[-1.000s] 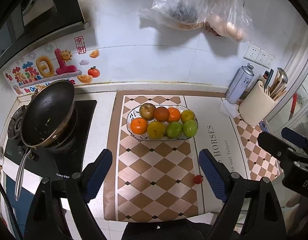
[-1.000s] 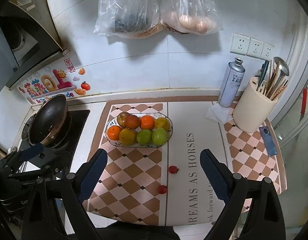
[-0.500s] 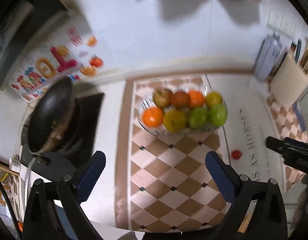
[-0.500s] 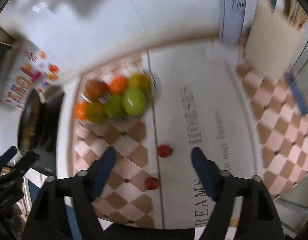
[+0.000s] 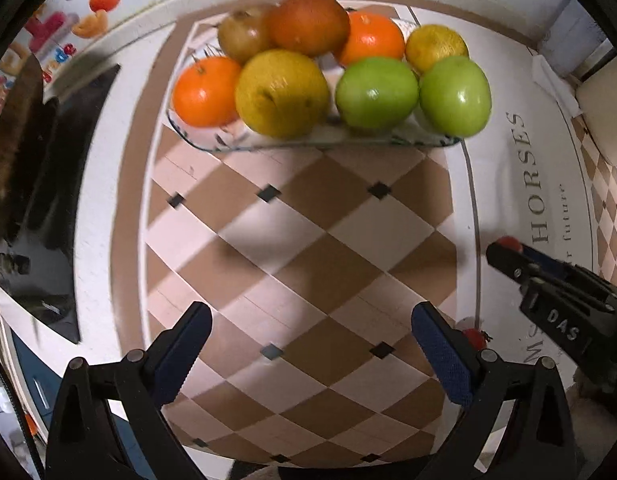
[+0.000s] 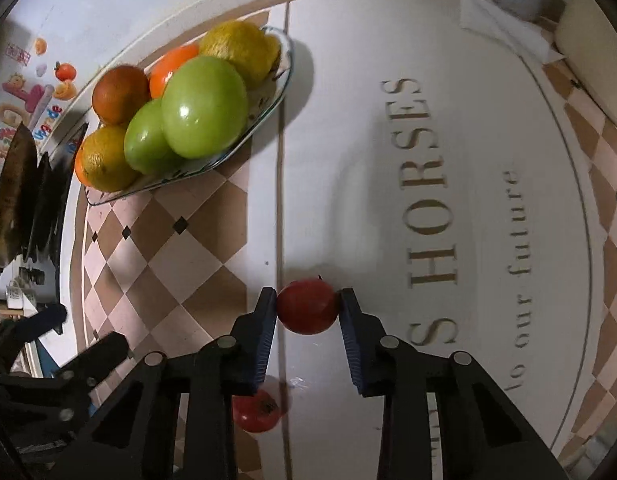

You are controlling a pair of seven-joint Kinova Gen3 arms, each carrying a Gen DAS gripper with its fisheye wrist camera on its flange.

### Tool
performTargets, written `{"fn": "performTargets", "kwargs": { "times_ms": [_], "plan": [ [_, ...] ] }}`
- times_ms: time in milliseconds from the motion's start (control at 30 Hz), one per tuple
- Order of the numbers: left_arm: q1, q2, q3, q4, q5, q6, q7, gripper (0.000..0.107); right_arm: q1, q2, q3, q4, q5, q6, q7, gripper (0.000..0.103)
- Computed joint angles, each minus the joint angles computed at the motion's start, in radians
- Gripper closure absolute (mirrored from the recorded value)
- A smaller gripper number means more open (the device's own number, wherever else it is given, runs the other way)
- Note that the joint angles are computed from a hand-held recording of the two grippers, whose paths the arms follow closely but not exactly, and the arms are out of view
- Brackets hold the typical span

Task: Organize fruits
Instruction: 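Grasp a cherry tomato with the right tool while the left grasps the other, then carry both cherry tomatoes to the plate and open the left tool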

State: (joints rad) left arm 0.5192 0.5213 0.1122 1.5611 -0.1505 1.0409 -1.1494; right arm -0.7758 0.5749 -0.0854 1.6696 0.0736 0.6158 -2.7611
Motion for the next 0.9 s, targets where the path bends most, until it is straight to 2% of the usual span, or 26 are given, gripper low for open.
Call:
{"fn": "performTargets", "kwargs": {
  "times_ms": [200, 400, 500, 567, 667, 767, 900],
  "plan": [
    [0.039, 0.029, 0.046, -0.015, 0.019, 0.028, -0.06, 0.005, -0.072, -0.12, 0.048, 0.178, 0.048, -0.07, -0.152, 0.069],
    [0.07, 0.066, 0.092, -0.043, 0.095, 0.029, -0.162, 0.009, -0.097, -0.175, 0.028, 0.247, 0.091, -0.053, -0.28, 0.069],
    [0.086, 0.087, 0.102, -0.064, 0.126, 0.032, -0.207, 0.023, -0.093, -0.183, 0.017, 0.269, 0.103, -0.064, -0.327, 0.069],
    [0.103, 0.108, 0.101, -0.083, 0.136, 0.047, -0.223, 0.046, -0.085, -0.195, 0.01, 0.279, 0.108, -0.064, -0.341, 0.069],
    [0.114, 0.134, 0.097, -0.099, 0.157, 0.065, -0.236, 0.069, -0.09, -0.199, 0.005, 0.282, 0.128, -0.061, -0.367, 0.069],
    [0.123, 0.128, 0.09, -0.089, 0.161, 0.048, -0.241, 0.078, -0.088, -0.21, -0.001, 0.279, 0.146, -0.047, -0.379, 0.069],
    [0.108, 0.119, 0.085, -0.074, 0.18, 0.026, -0.246, 0.079, -0.079, -0.209, -0.012, 0.259, 0.16, -0.032, -0.379, 0.069]
  ]
}}
